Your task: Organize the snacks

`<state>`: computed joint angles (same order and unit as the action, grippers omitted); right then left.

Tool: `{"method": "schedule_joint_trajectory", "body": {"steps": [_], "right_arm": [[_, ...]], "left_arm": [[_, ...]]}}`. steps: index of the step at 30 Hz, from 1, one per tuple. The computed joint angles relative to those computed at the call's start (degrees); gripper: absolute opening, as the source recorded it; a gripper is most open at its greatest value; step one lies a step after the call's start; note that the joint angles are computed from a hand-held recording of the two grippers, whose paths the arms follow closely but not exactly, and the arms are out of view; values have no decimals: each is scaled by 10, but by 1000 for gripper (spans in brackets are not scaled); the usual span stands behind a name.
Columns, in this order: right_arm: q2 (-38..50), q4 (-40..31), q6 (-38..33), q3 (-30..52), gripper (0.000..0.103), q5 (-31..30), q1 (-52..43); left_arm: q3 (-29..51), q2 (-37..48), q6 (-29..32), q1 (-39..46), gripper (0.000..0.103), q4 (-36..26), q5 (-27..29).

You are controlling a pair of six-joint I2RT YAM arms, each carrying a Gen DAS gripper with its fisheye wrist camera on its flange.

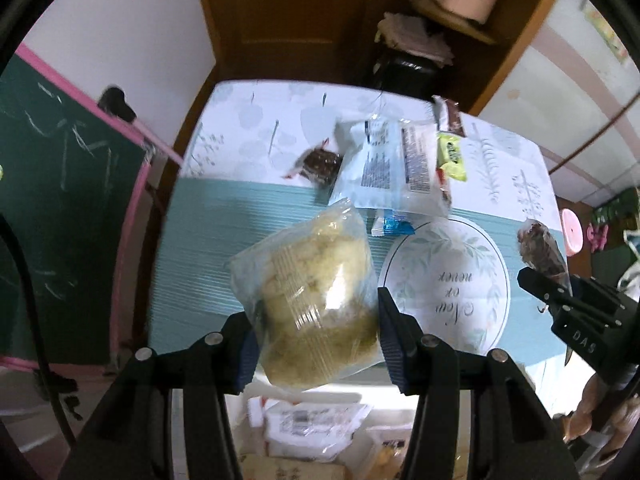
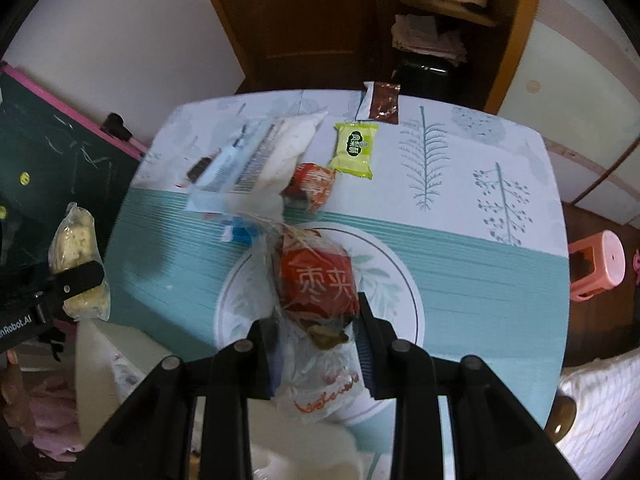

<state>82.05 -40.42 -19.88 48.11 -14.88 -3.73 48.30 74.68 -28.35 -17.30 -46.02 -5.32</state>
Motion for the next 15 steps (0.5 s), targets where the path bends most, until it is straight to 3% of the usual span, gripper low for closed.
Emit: {"method": "schedule_joint_trajectory", "body": {"steps": [9,15], "right_arm": [[-197,-140,26,-31,30,-13,-8],[-311,-263,29,-30,30,-45,-30]], "left_arm": [[-12,-156,44,-16,50,-94,-29],[-23,-236,44,-37,50,-145,-13]]}}
